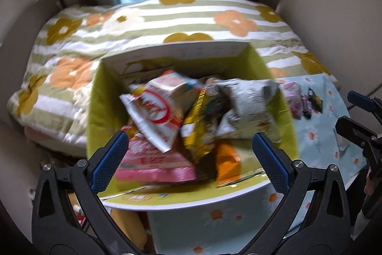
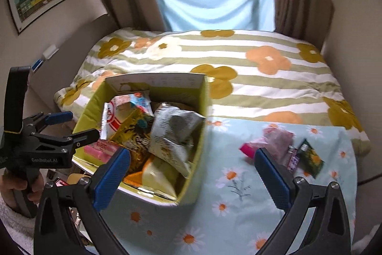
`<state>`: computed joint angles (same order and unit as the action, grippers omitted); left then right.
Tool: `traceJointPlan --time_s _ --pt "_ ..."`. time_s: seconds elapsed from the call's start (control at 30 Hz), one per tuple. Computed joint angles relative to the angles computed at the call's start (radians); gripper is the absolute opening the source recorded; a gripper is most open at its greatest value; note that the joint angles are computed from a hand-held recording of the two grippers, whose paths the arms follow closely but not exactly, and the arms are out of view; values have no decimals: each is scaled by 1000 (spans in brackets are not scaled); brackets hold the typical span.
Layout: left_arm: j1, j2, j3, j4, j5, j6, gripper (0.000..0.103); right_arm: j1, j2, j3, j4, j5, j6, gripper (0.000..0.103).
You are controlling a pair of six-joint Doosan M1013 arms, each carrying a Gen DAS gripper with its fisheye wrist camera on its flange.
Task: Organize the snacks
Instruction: 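Move both tools back over the last snacks on the table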
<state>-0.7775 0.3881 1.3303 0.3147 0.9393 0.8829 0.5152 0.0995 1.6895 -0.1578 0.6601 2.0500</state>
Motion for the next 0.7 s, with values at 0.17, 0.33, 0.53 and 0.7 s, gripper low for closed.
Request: traceJointPlan --time_s 0.17,0.33,0.53,0.7 --pt "-29 23 -46 -8 -11 40 103 -19 -47 43 -57 -6 70 103" --pt "-71 65 -117 9 18 60 103 -63 -92 93 -50 -37 67 103" --pt "-132 144 -246 30 86 34 103 -161 -140 145 97 -53 -123 103" --pt "-171 235 -384 45 165 19 103 -252 -176 178 195 -66 -291 103"
